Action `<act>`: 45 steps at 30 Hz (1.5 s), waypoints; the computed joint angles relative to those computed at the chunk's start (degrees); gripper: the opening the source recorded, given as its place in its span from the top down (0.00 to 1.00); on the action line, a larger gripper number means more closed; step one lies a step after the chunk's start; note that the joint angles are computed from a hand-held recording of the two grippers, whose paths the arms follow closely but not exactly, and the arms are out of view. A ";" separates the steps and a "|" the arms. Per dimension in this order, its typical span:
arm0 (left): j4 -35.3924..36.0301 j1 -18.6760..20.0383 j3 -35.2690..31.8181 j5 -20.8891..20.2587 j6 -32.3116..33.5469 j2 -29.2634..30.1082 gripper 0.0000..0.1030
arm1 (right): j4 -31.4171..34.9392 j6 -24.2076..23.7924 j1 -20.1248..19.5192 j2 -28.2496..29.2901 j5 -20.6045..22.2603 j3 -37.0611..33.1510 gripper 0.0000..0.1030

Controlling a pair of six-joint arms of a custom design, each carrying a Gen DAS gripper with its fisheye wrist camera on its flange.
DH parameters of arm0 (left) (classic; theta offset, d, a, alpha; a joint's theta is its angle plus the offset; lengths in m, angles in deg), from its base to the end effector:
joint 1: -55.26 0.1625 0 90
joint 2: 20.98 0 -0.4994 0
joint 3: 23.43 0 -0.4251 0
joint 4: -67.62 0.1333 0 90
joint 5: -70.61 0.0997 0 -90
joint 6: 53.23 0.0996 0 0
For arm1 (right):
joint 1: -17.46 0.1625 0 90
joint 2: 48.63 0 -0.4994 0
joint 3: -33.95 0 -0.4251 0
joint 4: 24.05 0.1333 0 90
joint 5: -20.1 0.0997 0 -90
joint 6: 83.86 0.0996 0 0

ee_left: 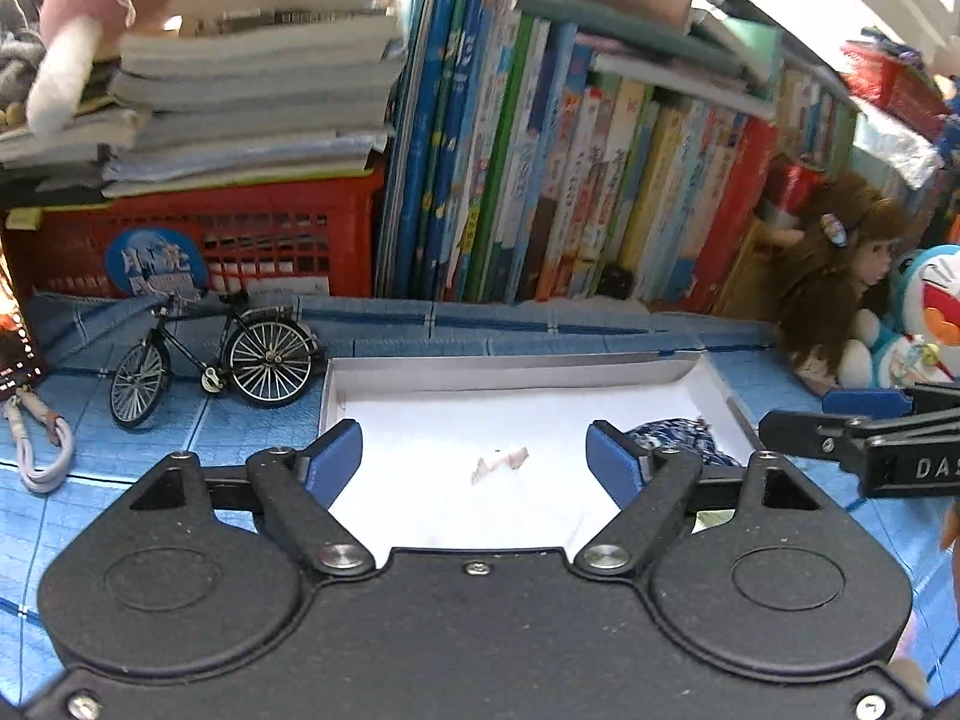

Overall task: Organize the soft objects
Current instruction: 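Withdraw both grippers from the tray back over the table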

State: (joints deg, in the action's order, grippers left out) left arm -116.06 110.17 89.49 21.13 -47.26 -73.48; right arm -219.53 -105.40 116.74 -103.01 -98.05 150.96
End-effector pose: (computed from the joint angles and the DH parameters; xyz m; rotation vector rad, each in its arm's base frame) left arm -0.2052 -0.6365 0.1804 0.6045 2.3821 -0.9329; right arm 0.1850 -0.5971 0.1944 0.4173 -2.4182 0.8874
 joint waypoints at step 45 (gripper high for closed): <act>-22.85 -8.27 31.52 3.63 -3.71 -14.76 0.15 | -46.97 -19.79 -5.11 -3.23 7.76 29.40 0.00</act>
